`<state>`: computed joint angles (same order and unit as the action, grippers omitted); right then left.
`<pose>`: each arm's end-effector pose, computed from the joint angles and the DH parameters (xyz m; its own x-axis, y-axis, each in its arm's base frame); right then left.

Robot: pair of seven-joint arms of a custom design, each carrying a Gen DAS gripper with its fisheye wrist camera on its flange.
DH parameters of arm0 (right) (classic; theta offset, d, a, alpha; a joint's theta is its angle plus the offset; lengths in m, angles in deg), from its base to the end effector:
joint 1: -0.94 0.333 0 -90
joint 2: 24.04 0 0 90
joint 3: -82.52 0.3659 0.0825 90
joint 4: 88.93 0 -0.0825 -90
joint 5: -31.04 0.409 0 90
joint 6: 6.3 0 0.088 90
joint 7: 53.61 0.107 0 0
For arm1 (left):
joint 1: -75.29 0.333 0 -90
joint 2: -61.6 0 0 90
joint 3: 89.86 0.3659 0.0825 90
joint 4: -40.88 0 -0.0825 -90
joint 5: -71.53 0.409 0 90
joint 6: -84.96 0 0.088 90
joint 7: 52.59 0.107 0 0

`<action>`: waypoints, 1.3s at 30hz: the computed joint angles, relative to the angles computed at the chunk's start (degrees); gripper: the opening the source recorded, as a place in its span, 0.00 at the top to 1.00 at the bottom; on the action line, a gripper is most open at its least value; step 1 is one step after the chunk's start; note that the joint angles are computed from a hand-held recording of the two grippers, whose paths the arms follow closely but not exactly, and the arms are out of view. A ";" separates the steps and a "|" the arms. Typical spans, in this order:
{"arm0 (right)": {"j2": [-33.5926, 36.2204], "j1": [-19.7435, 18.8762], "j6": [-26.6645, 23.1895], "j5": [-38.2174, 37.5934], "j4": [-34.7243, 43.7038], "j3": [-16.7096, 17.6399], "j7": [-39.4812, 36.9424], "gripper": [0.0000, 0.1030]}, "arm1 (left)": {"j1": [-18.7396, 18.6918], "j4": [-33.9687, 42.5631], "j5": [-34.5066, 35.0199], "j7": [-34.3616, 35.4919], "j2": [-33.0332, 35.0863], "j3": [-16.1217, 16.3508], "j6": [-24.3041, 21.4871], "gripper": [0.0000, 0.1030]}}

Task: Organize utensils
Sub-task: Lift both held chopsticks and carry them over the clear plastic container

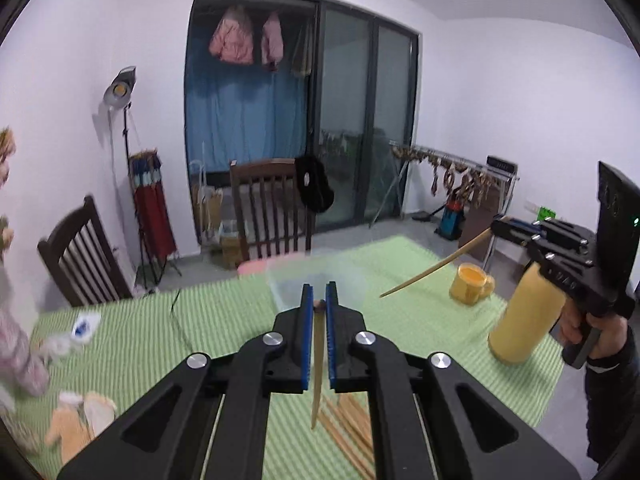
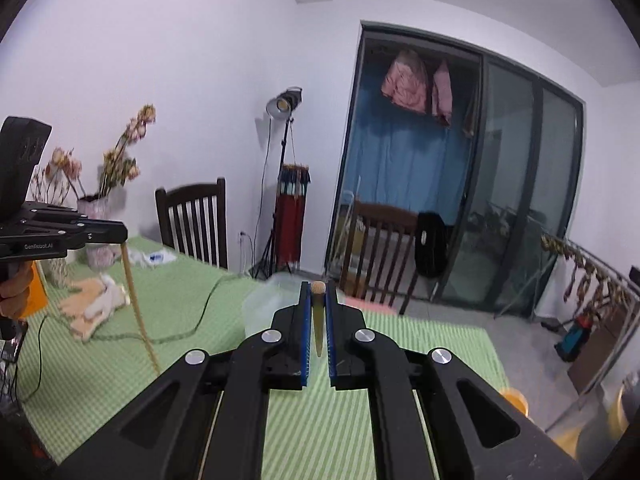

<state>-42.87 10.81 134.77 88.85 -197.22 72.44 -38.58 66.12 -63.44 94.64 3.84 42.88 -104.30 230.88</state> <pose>0.5090 -0.0241 0.7911 0.6104 -0.7797 0.1396 -0.1570 -0.2918 -0.9435 0.4464 -0.2376 0.8352 -0.0912 -0.9951 0.0387 -0.4412 0.0055 -0.8974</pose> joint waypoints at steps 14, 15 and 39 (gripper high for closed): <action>16.69 -2.37 -2.00 -2.64 15.88 6.17 5.65 0.94 | -0.23 30.57 1.29 2.29 22.38 2.60 -0.93 0.97; 17.67 -2.65 -2.09 -3.14 16.36 6.65 6.04 0.94 | -0.48 32.34 1.27 2.36 23.98 3.03 -1.02 0.97; 31.35 -7.11 -11.44 -15.34 25.74 11.93 23.73 0.91 | 1.18 36.28 -12.05 7.25 39.93 6.22 -8.06 0.62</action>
<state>-11.51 3.70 123.33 73.51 -171.49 84.37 -14.85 67.30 -27.16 82.58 11.09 82.81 -98.08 222.82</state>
